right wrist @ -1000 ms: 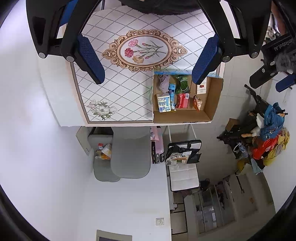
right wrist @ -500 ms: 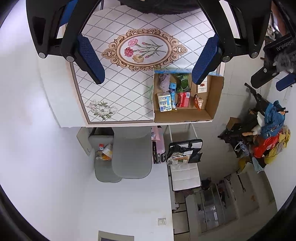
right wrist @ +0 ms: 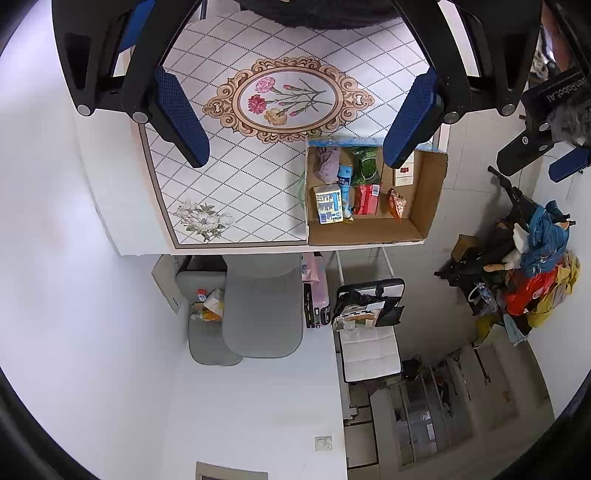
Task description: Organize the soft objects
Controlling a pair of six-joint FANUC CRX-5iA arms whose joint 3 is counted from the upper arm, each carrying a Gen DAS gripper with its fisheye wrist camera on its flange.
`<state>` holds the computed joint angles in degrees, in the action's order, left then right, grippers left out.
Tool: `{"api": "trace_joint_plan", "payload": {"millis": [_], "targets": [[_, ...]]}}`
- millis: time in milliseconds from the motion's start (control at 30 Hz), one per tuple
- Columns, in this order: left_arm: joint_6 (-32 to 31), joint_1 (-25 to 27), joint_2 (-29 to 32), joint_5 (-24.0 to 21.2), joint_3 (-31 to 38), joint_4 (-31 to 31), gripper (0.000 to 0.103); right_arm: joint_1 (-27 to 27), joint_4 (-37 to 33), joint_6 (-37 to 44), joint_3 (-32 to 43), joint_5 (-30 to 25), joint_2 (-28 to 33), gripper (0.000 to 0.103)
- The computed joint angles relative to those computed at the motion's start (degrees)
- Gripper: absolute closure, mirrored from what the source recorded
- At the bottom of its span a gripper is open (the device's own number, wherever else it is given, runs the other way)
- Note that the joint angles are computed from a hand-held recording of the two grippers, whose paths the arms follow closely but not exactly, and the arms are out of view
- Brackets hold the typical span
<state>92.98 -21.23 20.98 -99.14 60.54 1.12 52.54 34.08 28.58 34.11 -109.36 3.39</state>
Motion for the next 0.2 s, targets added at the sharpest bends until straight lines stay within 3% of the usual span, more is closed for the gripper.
{"api": "trace_joint_plan", "payload": {"millis": [200], "targets": [[-0.21, -0.20, -1.04, 1.19, -1.95, -0.71, 0.002, 0.00, -0.33, -0.43, -0.33, 0.35, -0.09, 0.006]]}}
